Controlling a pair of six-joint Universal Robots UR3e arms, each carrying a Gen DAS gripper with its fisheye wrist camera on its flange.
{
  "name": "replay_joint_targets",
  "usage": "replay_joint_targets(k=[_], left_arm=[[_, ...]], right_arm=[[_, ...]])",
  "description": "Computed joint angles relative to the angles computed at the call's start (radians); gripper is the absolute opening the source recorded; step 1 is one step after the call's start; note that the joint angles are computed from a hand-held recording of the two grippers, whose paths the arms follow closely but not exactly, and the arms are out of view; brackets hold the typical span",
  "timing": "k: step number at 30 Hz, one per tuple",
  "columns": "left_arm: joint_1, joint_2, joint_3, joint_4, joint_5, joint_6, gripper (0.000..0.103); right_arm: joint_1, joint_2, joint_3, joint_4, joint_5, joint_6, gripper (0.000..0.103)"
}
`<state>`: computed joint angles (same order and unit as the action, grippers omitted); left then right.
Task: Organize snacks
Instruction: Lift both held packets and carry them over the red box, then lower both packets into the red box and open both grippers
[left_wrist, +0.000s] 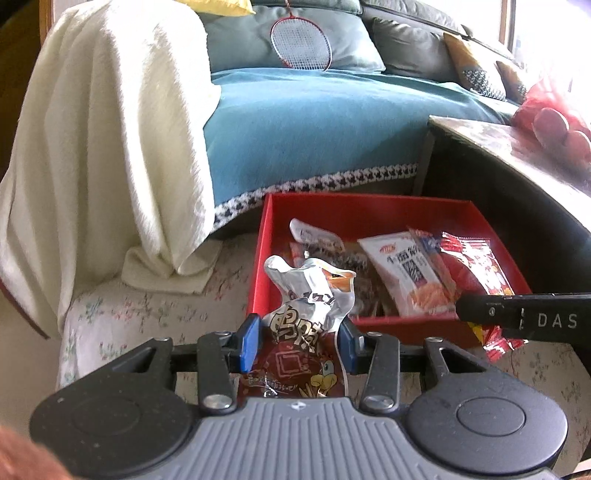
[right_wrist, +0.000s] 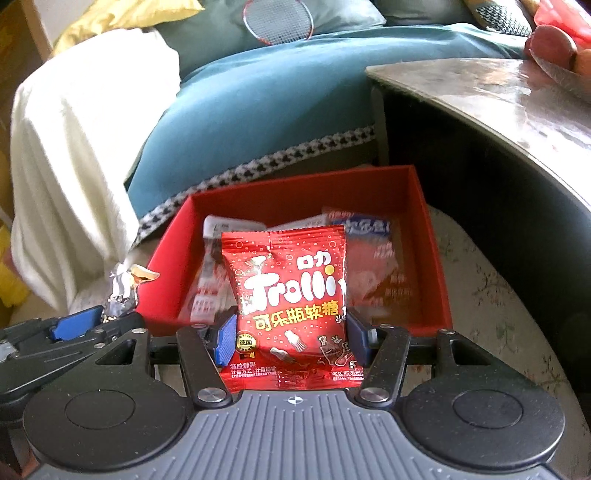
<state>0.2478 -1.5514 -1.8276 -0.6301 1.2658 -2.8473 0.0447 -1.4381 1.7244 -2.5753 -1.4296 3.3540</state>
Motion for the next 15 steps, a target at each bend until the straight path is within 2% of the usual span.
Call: replay_joint_targets(k=[15], left_arm=[[-0.132,-0.303,0.298,0.060,0.083,-0.075,0.037]], right_arm=[[-0.009,0.197,-0.199,0.024,-0.038,-0.011,0.066]])
